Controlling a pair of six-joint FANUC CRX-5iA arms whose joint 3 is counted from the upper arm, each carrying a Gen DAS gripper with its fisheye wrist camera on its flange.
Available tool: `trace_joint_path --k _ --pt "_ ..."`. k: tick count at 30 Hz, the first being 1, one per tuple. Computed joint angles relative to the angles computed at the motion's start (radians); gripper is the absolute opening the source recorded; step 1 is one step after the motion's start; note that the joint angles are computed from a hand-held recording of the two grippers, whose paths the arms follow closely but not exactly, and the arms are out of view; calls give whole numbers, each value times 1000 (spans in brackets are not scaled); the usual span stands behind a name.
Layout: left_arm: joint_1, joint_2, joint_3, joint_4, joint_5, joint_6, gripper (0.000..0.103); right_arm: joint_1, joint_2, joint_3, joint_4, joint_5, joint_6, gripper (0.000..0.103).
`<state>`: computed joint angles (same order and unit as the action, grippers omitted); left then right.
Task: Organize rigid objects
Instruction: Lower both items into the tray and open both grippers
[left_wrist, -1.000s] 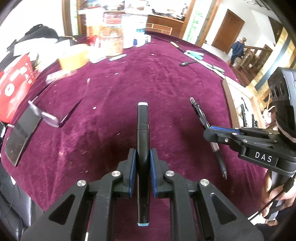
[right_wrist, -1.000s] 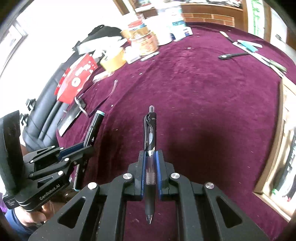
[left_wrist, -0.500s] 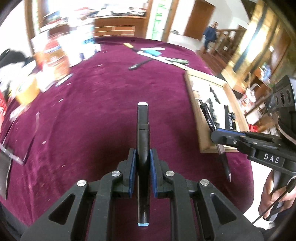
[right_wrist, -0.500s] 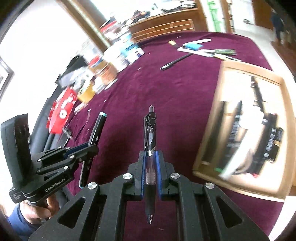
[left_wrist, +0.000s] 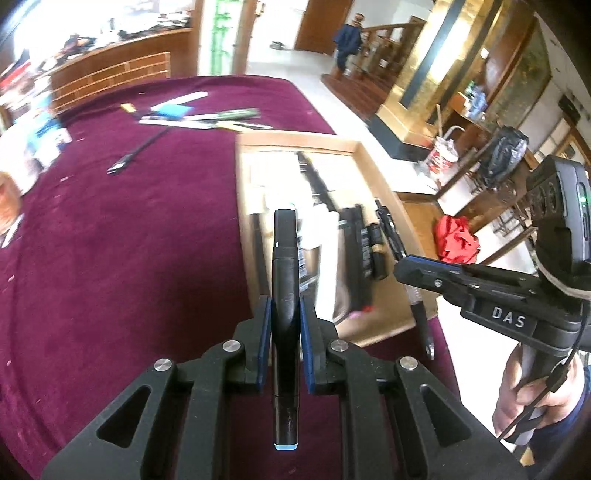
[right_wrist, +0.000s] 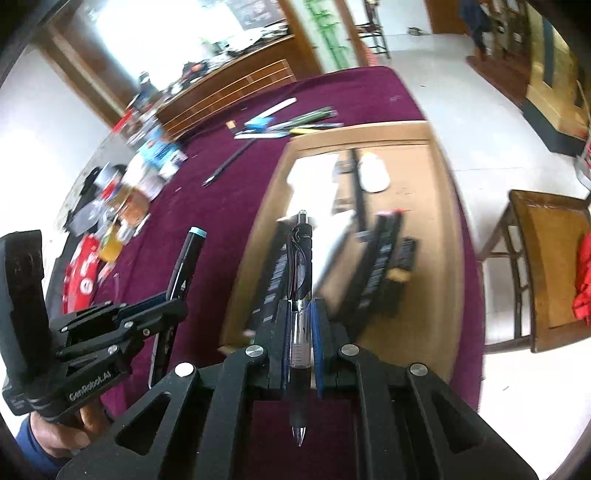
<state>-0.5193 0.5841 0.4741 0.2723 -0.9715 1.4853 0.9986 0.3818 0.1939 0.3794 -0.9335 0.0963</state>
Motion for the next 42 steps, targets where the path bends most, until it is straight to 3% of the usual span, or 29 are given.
trace_joint_path --k 6,12,32,42 --pt "-45 171 240 6 -102 39 12 -63 12 6 -29 -9 30 10" --pt "-65 288 404 -17 -177 77 12 -106 58 55 -63 -62 105 10" --pt "-89 359 503 -77 -194 128 12 -159 154 161 -123 -133 202 10" --pt "-86 334 457 -46 -159 98 12 -155 161 172 -97 -151 205 11"
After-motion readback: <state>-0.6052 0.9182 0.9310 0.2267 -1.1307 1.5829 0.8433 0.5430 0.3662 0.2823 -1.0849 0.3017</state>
